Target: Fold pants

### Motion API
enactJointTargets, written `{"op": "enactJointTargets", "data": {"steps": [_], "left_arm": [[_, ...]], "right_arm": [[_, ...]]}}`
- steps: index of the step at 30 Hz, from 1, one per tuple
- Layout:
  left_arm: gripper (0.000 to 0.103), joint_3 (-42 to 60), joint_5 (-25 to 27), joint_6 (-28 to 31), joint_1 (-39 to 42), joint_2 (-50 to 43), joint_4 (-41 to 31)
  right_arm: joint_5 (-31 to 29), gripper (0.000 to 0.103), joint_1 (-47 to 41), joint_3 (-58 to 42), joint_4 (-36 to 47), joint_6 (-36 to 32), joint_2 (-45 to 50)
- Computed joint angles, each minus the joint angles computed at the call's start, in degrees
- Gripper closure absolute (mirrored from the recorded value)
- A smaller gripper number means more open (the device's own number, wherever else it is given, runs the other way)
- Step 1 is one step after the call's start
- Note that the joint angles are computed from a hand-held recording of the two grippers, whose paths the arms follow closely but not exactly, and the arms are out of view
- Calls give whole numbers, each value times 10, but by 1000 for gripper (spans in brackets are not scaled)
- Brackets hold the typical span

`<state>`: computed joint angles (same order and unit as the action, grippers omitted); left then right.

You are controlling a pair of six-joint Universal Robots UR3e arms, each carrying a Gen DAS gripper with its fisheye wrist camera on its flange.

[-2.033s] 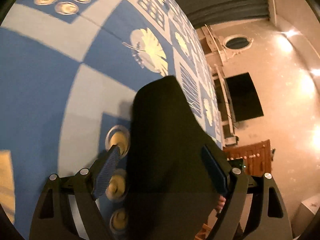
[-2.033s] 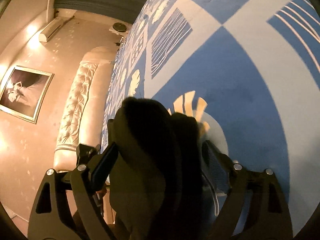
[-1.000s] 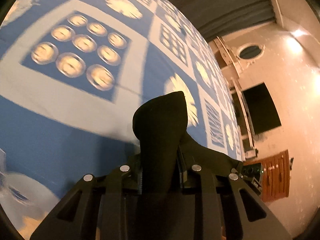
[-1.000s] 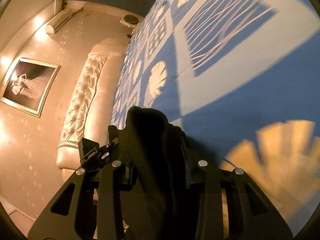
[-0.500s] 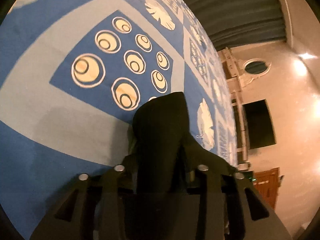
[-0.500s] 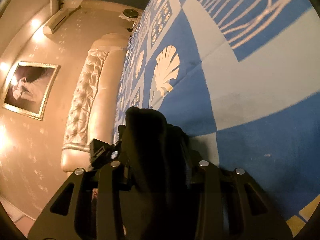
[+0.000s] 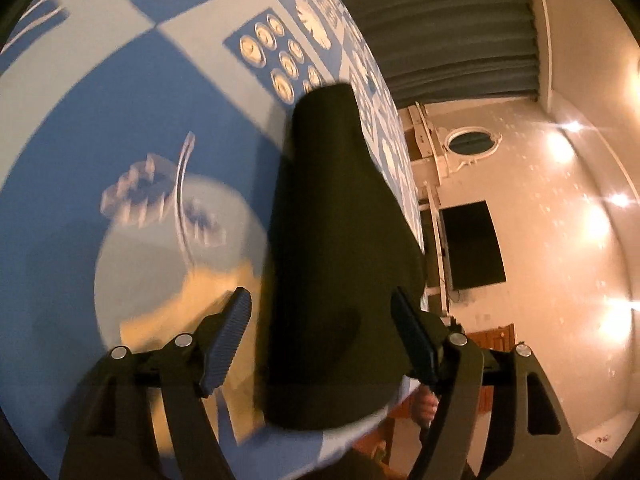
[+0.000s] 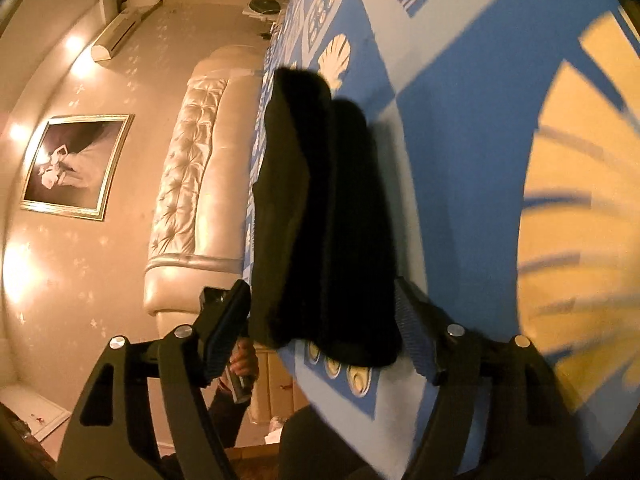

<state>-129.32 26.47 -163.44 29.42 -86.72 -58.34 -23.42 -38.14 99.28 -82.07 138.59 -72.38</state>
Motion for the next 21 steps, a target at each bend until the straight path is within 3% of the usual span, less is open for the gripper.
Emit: {"op": "enactJointTargets", "data": {"steps": [3,7,10,11,13,18,21], "left_arm": [[26,-15,0,8,-8,34,-29],[24,-40,14,-81,-30,37,74],[24,-68,6,-108,-20,55,108],[27,-80,-1,-109,-15,63,116],[59,-94,36,-124,-14,86,133],[67,-102,44,-109,-6,85,116],[73,-95,41,-85,6,102,73]], "right_arm": [[21,26,-2,50,-43,26,-24],[35,26,-1,93,-106,77,-47],[40,26,-11,114,-111,75,-55],[39,28,-15,125,-119,76,-59],[15,37,-9,137,-176,121,-66],[-15,67,-4,143,-207,146,-64],[-6,71,-13,156,-196,134,-76]]}}
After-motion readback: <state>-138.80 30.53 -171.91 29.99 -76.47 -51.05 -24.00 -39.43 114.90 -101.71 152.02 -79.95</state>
